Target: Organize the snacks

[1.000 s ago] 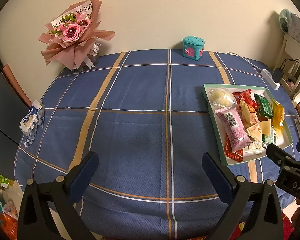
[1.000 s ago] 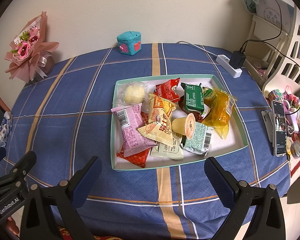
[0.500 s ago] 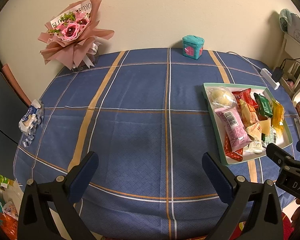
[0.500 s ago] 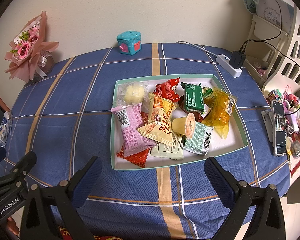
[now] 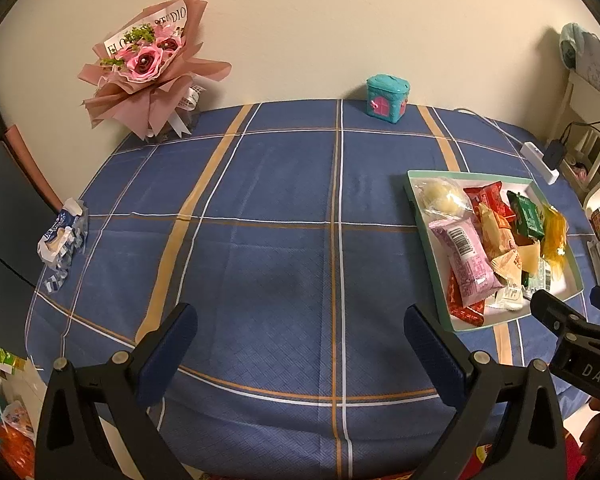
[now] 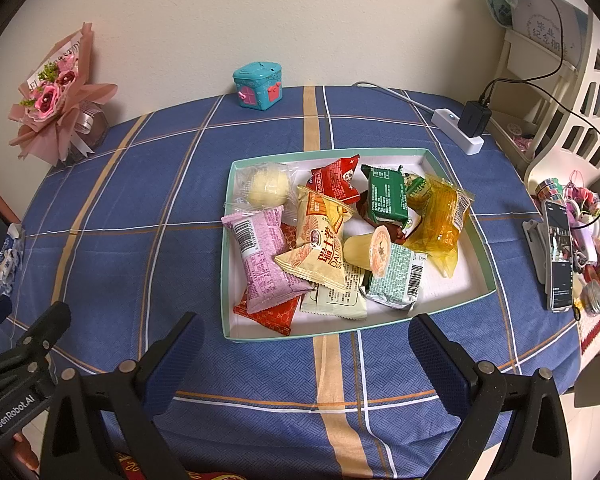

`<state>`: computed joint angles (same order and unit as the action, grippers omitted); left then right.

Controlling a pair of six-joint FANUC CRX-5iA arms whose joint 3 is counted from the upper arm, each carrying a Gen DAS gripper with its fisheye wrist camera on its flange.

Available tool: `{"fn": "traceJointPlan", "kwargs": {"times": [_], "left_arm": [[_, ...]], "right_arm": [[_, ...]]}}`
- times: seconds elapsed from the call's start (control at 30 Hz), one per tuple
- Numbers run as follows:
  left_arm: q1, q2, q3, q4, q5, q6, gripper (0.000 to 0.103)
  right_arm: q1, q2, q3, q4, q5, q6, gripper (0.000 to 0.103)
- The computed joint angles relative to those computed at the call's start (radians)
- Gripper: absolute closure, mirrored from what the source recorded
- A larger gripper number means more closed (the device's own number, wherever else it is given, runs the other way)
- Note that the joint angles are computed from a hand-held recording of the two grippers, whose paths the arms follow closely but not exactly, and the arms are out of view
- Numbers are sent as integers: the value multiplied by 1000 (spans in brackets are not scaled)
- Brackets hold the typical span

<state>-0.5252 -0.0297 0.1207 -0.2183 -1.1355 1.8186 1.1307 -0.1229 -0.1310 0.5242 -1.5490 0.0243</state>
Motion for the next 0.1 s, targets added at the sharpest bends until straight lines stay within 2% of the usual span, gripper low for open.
{"fn": "traceJointPlan", "kwargs": {"times": [0.1], "left_arm": [[3, 2, 0, 7, 0, -5, 0]], "right_arm": [[0, 0, 0, 0, 0, 0, 0]]}}
